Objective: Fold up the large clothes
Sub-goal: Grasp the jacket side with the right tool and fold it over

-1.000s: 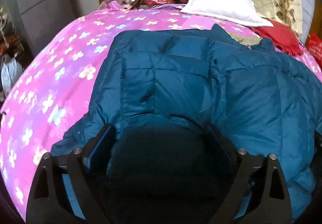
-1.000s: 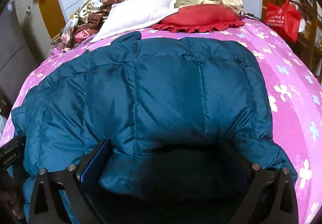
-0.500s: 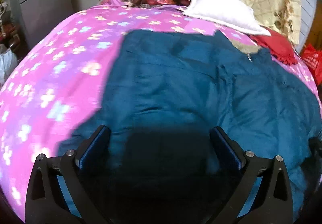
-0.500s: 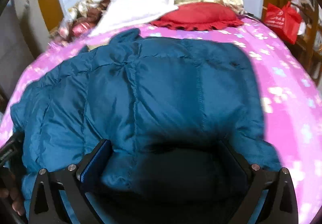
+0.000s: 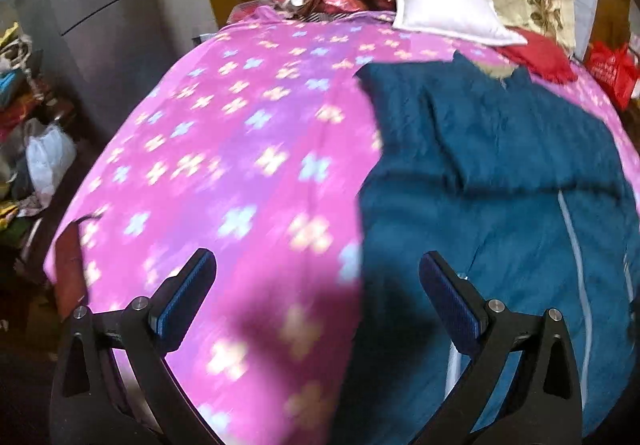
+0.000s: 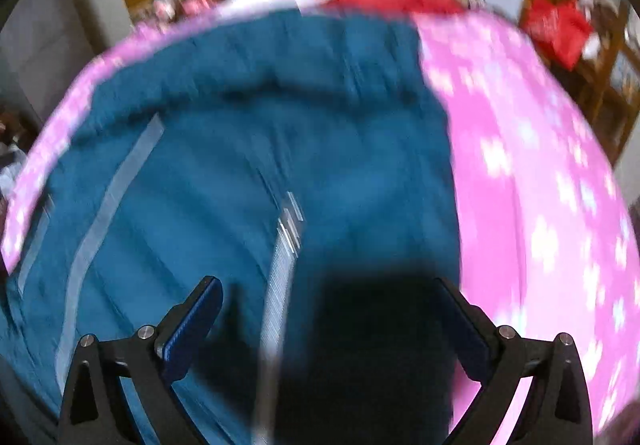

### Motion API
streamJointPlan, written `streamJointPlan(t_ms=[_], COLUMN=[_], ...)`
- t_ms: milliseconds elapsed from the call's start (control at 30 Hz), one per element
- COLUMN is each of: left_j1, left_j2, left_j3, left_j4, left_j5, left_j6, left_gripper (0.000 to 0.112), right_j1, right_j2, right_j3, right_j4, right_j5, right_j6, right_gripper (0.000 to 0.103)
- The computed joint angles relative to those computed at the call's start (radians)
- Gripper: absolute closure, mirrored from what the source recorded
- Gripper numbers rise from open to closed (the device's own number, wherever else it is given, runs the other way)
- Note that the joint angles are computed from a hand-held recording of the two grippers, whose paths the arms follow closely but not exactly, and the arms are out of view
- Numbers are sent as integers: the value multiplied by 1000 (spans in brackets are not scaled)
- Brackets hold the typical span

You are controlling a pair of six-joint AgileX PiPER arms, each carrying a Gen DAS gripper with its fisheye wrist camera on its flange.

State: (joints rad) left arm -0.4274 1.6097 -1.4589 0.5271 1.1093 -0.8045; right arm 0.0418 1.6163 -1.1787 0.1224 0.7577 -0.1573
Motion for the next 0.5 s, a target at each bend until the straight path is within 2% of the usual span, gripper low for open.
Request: streamJointPlan(t_ms=[100,200,400,467,500], left_j1=[-30,-54,-63,-63,-67], left_j2=[-119,-194,-240,-235,-234], left_j3=[144,249,438,479,493], left_j4=[30,30,-20,-48,-44], left_j5=[16,0,-163,-210,-223], left_j6=[-58,-93,-144,-141,-147], left_gripper=[10,10,10,10,10], right_j1=[-85,-232,-421,-479,-502], right_j2=[-138,-284,-339,-328,-362], right_j3=[125,230,392,424,450], right_j4=[115,318,410,479,515], right_j5=[-50,-36,3,28,33], right_j6=[-123,-326,-501,-605,-676], right_gripper=[2,1,1,1,2])
